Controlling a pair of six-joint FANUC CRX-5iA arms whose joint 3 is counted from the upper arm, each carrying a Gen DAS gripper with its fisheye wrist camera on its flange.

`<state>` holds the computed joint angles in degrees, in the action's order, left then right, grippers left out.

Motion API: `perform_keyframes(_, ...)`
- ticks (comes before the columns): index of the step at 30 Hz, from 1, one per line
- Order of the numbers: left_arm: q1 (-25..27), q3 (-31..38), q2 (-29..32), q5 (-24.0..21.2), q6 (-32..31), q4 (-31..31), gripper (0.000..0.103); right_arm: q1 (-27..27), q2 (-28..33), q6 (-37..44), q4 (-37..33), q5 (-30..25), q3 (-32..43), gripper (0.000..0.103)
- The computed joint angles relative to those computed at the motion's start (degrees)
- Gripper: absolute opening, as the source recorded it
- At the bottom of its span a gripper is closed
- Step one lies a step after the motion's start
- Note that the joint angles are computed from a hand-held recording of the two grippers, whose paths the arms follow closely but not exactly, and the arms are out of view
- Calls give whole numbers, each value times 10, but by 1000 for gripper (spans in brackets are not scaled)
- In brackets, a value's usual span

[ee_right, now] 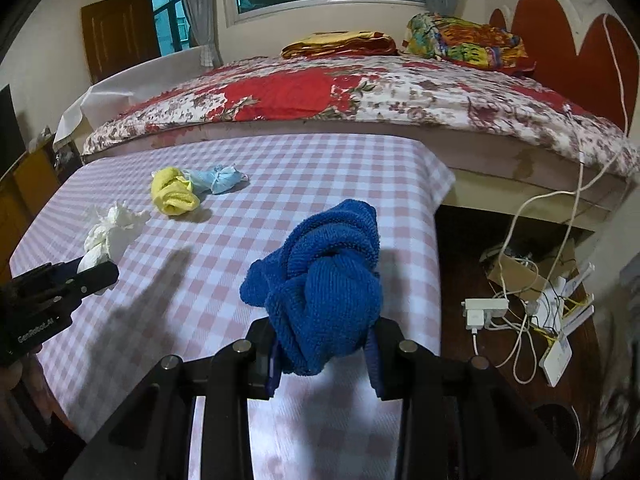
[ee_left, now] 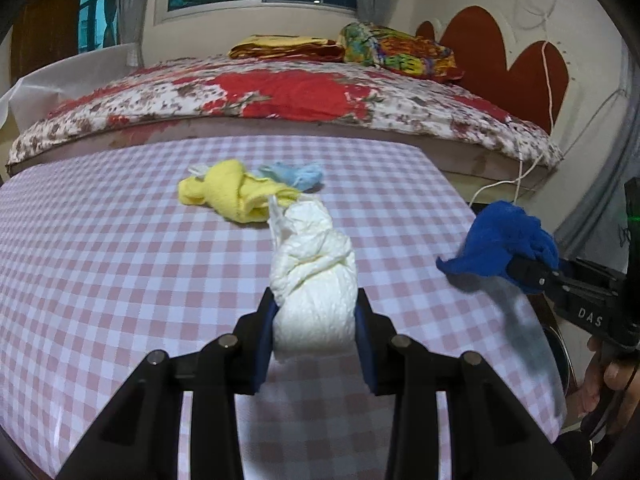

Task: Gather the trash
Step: 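Grasp the white cloth with the left tool while the right tool grasps the blue towel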

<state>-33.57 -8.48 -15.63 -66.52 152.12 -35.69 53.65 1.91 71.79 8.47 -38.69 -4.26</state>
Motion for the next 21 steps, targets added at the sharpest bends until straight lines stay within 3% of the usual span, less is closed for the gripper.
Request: perform_keyframes(21, -97, 58, 48, -25, 17, -34, 38, 4, -116, -60, 53, 24, -105, 31)
